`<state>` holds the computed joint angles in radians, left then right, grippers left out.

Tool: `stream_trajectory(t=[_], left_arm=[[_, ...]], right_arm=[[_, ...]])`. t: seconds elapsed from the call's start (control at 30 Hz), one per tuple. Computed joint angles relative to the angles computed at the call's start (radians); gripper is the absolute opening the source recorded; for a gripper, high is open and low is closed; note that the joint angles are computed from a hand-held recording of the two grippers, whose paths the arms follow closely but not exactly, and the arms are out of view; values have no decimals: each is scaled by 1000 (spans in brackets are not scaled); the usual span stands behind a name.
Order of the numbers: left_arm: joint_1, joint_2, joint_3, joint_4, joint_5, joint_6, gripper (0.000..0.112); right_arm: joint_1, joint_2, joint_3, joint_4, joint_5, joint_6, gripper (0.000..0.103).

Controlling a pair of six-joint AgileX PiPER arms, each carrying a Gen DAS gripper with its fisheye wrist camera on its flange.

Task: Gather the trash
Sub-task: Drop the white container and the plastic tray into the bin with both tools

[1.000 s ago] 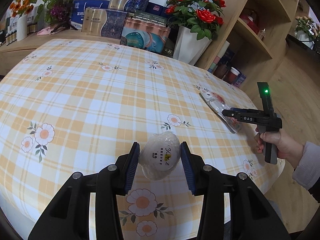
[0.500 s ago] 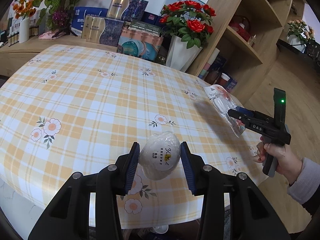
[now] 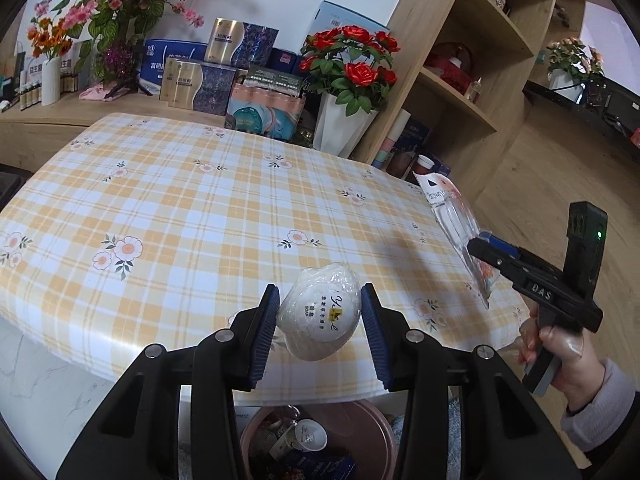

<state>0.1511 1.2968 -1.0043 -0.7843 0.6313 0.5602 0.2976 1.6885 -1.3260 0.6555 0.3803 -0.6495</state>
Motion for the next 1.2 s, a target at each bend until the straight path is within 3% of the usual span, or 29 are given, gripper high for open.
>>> stream_trajectory(t=[0.1, 0.4, 0.53, 0.83, 0.93, 1.07, 1.2], left_arm=[[13, -56, 18, 11, 33, -18, 41], [50, -194, 65, 38, 109, -48, 41], [59, -246, 91, 40, 126, -63, 41], [95, -303, 129, 32, 166, -70, 41], [97, -307, 133, 32, 170, -64, 41], [89, -301, 143, 38, 165, -66, 41], [72, -292, 167, 45, 147, -71, 41]], right_arm=[[39, -104, 141, 30, -49, -8, 59], [190, -273, 398, -190, -119, 201, 59], [257, -298, 457, -410, -124, 415, 59], [281, -310, 505, -303, -67, 327, 60], [265, -280, 501, -155, -37, 205, 60], [254, -251, 500, 9, -18, 83, 87], [263, -281, 511, -44, -96, 169, 97]])
